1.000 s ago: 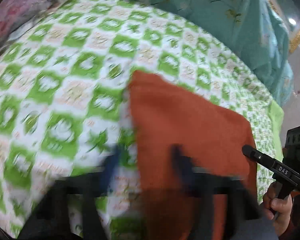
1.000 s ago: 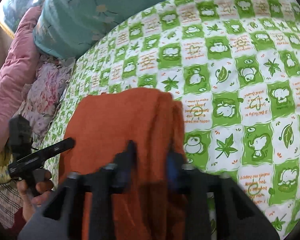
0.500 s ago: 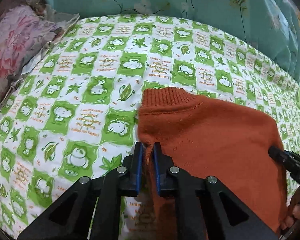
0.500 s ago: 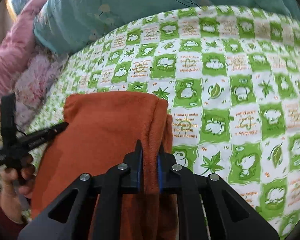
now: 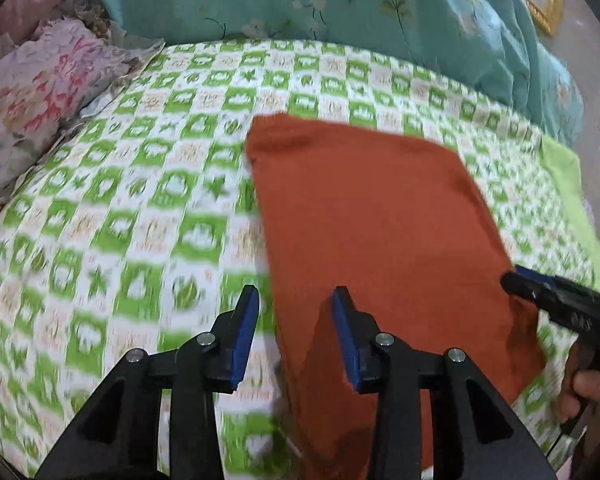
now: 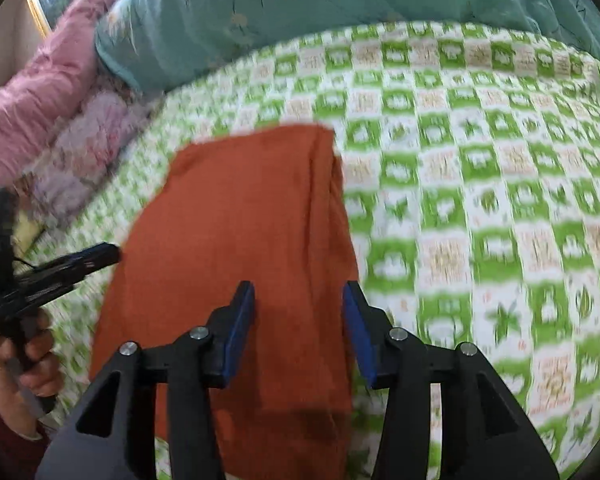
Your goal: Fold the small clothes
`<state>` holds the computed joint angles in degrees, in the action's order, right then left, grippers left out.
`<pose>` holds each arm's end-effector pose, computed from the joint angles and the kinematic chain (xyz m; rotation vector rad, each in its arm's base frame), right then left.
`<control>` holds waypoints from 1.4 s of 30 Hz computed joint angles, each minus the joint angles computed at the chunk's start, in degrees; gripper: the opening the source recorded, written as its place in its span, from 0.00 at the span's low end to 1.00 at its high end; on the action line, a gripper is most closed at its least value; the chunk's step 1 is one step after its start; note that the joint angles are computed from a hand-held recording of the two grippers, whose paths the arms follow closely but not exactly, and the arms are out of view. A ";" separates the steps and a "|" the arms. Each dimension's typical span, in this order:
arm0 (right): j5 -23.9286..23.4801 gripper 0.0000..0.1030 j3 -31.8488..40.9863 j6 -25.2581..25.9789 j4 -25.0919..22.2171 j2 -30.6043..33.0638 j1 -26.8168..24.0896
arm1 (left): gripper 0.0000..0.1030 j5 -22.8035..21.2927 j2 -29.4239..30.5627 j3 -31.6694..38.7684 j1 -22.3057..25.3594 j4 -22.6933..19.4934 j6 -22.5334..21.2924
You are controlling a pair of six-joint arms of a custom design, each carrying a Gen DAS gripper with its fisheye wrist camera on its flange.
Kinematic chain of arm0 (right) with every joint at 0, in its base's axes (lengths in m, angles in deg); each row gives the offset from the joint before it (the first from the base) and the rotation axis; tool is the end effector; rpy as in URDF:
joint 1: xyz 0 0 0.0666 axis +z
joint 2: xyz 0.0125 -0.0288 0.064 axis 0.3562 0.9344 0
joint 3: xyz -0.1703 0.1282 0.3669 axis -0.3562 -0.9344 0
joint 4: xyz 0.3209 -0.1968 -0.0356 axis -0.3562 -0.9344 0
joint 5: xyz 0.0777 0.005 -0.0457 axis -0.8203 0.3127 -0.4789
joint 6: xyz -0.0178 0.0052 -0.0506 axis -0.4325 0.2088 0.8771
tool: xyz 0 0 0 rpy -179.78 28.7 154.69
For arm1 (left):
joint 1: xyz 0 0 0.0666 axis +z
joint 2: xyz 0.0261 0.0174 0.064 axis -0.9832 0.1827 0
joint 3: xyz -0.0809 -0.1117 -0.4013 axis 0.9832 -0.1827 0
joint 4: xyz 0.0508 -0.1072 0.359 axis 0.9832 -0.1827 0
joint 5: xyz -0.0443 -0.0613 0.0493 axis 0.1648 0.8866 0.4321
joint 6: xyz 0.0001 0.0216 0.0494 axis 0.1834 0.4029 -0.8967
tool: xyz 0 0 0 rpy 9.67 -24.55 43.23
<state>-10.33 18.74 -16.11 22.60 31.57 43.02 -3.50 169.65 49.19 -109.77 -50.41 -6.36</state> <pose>0.4245 0.1775 0.3478 -0.1084 2.5215 0.4801 0.4280 -0.2437 0.3589 0.0198 2.5256 -0.1877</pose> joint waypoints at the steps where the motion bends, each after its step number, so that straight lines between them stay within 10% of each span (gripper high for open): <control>1: -1.08 0.22 -0.11 -0.21 -0.12 0.35 -0.24 | 0.38 -0.17 -0.04 -0.19 -0.27 -0.27 0.22; 2: -2.88 0.09 -0.34 -0.97 0.21 0.44 -0.66 | 0.38 -0.36 -0.27 -0.39 -0.63 -0.85 0.74; 7: -0.57 0.08 -0.85 -1.52 0.29 -0.60 -1.08 | 0.39 -3.27 -0.07 -1.56 -2.68 -1.31 1.12; 22: 3.20 0.21 -6.89 -5.18 -0.47 -11.09 1.88 | 0.52 -7.05 -6.23 -6.38 -6.49 -3.05 4.06; 26: 3.13 0.49 -9.35 -6.10 -0.68 -14.31 3.99 | 0.54 -7.31 -8.40 -8.14 -8.44 -3.97 4.87; 42: 6.84 0.79 -15.22 -5.32 -2.17 -21.69 13.11 | 0.81 -16.39 -13.58 -12.05 -17.03 -9.99 10.79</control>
